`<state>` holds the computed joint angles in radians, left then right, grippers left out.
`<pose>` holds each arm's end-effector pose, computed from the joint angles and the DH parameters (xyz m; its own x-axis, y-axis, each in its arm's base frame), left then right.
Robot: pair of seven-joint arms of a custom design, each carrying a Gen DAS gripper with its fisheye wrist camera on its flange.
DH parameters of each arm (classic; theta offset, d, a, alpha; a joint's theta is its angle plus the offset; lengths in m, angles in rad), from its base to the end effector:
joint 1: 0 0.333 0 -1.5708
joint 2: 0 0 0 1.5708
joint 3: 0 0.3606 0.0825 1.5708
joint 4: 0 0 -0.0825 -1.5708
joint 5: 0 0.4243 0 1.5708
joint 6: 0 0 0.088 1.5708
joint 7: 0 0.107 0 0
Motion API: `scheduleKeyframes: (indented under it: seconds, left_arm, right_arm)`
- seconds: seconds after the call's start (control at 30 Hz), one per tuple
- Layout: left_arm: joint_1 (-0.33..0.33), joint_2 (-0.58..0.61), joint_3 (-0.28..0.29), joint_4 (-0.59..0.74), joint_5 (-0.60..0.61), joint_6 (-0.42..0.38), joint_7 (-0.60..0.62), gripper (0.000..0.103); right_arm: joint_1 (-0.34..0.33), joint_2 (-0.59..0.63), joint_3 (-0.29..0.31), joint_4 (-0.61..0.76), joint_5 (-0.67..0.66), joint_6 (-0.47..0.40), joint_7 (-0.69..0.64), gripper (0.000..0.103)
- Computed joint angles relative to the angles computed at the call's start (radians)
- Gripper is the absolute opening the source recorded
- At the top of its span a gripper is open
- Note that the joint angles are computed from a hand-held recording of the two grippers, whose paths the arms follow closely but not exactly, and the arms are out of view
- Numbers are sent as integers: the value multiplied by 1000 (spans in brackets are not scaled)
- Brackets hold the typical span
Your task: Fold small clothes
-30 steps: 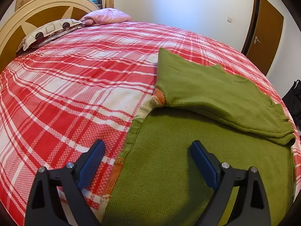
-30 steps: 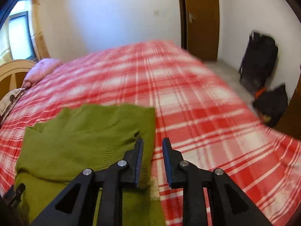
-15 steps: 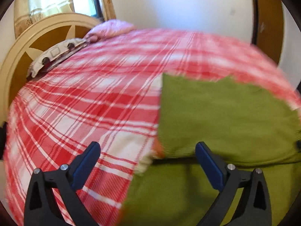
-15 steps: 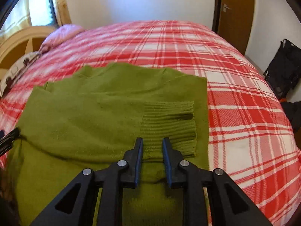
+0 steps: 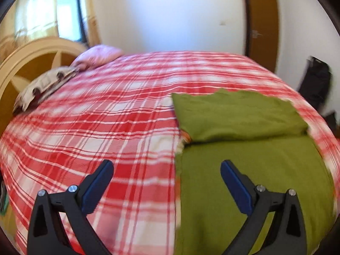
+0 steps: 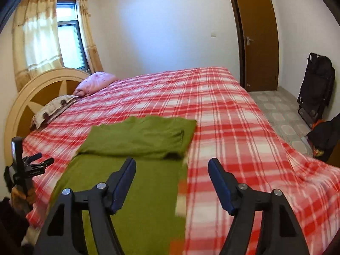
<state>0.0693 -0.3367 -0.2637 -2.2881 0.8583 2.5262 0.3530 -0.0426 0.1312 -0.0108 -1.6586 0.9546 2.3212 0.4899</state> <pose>0.5033 -0.1201 0.5673 0.4383 -0.8972 -0.0549 -0.5771 -0.2340 -0.7825 0.6926 -0.0216 0.6279 0.5805 -0.7953 -0.1745 -0.5452 -0.2205 -0.8088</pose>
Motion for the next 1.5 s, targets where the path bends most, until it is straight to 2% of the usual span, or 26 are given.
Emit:
scheduleKeyframes:
  seconds: [0.1,0.17,0.23,0.37,0.43,0.53,0.63,0.8,0.87,0.9,0.93,1.03,1.13,1.2,1.27,1.37,1.4,1.43,1.47,1.5]
  left_arm:
    - [-37,-69,24,-76,-67,67,55,103]
    - [-76,-121,47,-146,-169,126,107,103]
    - [-92,-148,39,-187,-233,140,137,103]
    - [-105,-167,-13,-226,-323,97,182,103]
    - [-133,-180,-17,-253,-379,105,209,103]
    - [-151,-184,-33,-272,-434,123,230,103]
    - [-156,-182,-49,-286,-473,127,233,103]
    - [-219,-159,-8,-315,-604,143,283,101]
    - [-242,-148,10,-325,-650,162,321,94]
    - [-253,-137,18,-324,-673,166,343,85]
    - [-255,-133,16,-325,-687,163,352,77]
    - [-257,-134,20,-333,-728,179,372,69]
    - [-269,-146,34,-349,-775,202,395,57]
    - [-288,-147,48,-355,-813,217,423,52]
    - [-291,-148,46,-352,-829,207,444,52]
    - [-278,-138,33,-346,-835,205,446,52]
    - [-280,-141,35,-352,-844,214,447,52]
    - [-281,-144,38,-357,-852,224,449,52]
    - [-278,-145,37,-359,-854,228,452,51]
    - [-273,-150,33,-362,-851,230,451,41]
  right_arm:
    - [-29,-58,-30,-61,-39,-137,-16,71]
    - [-29,-93,-45,-123,-84,-177,-28,71]
    - [-20,-123,-55,-184,-136,-182,-38,71]
    - [0,-154,-70,-291,-210,-195,-37,71]
    - [4,-143,-75,-305,-234,-219,-13,71]
    - [9,-135,-75,-322,-257,-204,9,71]
    - [0,-103,-80,-305,-242,-259,63,71]
    - [-5,-79,-69,-308,-277,-309,118,69]
    - [-2,-83,-64,-318,-281,-296,120,68]
    - [-1,-84,-62,-321,-281,-295,116,63]
    - [-1,-84,-62,-318,-285,-302,114,52]
    - [-6,-68,-64,-293,-294,-366,128,32]
    - [-8,-56,-60,-288,-300,-407,140,31]
    - [-6,-50,-56,-290,-314,-420,145,31]
    - [-1,-51,-52,-304,-317,-396,154,32]
    - [-7,-30,-54,-289,-296,-419,189,31]
    - [-11,-30,-54,-287,-289,-426,187,29]
    - [-13,-35,-52,-288,-284,-428,172,15]
    - [-14,-40,-52,-288,-283,-432,158,12]
    - [-14,-47,-51,-289,-280,-437,146,10]
